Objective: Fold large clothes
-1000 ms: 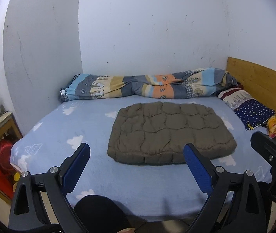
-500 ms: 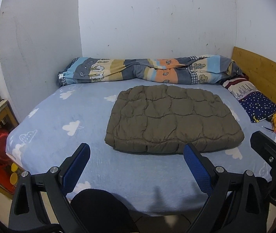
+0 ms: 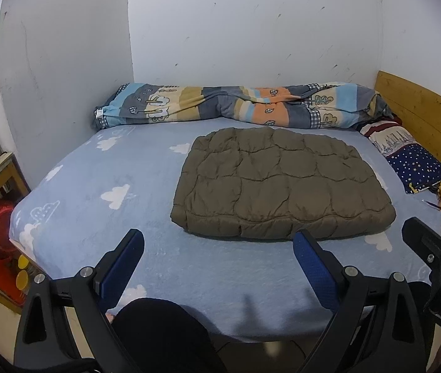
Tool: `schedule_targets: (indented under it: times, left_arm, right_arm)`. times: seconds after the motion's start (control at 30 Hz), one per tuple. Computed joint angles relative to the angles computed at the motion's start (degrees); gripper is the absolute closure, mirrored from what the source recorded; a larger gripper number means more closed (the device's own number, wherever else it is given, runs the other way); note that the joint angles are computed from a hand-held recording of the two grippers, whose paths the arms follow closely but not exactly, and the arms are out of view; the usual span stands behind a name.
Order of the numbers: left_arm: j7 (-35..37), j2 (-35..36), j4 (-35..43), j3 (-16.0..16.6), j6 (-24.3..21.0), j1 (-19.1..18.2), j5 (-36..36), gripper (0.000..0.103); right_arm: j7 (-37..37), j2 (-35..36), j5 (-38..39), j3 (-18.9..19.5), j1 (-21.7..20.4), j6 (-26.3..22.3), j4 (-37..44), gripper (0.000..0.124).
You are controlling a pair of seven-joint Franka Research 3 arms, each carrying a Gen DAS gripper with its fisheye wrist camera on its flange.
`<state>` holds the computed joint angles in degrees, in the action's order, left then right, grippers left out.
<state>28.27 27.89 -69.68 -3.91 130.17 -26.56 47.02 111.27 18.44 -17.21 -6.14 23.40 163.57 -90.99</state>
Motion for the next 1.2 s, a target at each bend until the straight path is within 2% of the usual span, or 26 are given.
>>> schedule_targets:
  times: [1.2]
  left_arm:
    - [-0.4, 0.3, -0.1, 0.2, -1.4, 0.1, 0.3, 0.007]
  right_arm:
    - [0.5, 1.0, -0.1, 0.0, 0.1, -1.8, 0.6, 0.025]
